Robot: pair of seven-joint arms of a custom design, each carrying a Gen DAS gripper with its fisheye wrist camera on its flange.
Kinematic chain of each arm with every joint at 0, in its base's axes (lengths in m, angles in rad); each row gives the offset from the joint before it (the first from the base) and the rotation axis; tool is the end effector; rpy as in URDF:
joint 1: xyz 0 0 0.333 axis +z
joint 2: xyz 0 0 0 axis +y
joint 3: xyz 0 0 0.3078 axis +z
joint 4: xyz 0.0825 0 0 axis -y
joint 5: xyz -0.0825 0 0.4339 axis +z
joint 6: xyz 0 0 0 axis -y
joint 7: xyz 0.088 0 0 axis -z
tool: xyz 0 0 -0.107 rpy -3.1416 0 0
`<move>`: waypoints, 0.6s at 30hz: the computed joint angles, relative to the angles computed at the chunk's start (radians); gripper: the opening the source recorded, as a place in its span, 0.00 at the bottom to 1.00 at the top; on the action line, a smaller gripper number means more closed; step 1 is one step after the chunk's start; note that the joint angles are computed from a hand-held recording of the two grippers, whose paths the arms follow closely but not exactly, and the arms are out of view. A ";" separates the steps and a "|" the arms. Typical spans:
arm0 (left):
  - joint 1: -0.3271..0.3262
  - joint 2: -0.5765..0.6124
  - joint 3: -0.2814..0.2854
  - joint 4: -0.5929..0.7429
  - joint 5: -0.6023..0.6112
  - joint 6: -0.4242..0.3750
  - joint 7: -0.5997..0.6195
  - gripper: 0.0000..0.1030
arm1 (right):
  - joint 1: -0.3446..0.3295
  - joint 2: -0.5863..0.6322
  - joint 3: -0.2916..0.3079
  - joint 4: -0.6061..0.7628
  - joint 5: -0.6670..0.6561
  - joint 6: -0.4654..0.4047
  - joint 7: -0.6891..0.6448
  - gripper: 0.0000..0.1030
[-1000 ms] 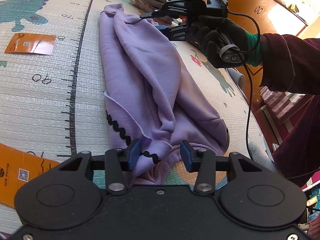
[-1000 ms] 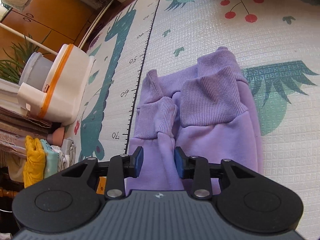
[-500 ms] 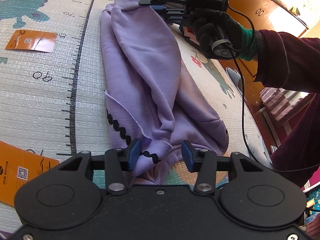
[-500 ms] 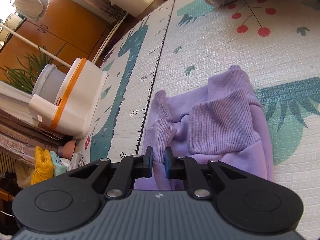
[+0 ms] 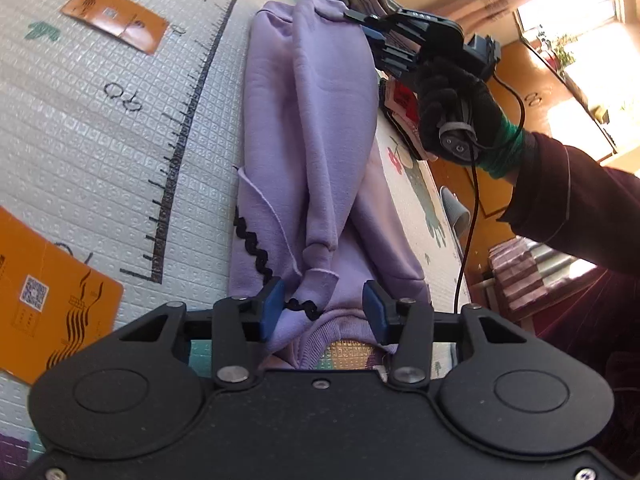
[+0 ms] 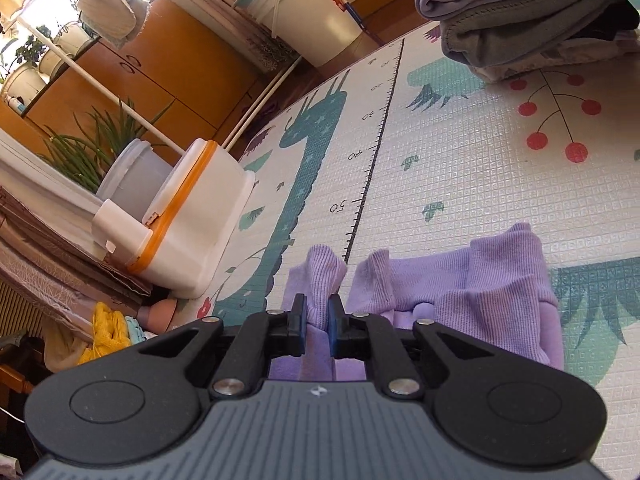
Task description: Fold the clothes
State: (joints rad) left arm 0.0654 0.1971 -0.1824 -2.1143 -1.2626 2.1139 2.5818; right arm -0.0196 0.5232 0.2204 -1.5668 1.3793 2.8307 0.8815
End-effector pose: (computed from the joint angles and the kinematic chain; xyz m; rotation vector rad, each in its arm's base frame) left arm 0.5952 -0.1136 0.2919 1.4180 -1.9082 1.1823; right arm 0.7572 0.0772 0.3616 -1.1441 1.7250 0.0029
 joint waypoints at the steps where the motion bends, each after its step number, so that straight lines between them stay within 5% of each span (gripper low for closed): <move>1: 0.004 0.011 0.004 0.007 -0.004 -0.006 -0.035 0.31 | 0.004 0.005 -0.004 0.000 -0.005 0.008 0.014 0.12; 9: 0.061 0.063 0.007 0.031 -0.056 -0.094 -0.211 0.26 | 0.003 0.037 -0.004 -0.006 -0.094 0.059 0.121 0.12; 18: 0.020 0.016 0.000 0.037 0.057 0.003 -0.080 0.23 | -0.043 0.023 0.050 -0.012 0.058 0.058 -0.054 0.12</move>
State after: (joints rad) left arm 0.0854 0.2135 -0.1821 -2.0774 -1.2058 2.1169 2.5020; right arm -0.0627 0.5465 0.2708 -1.5788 1.4375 2.8884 0.8273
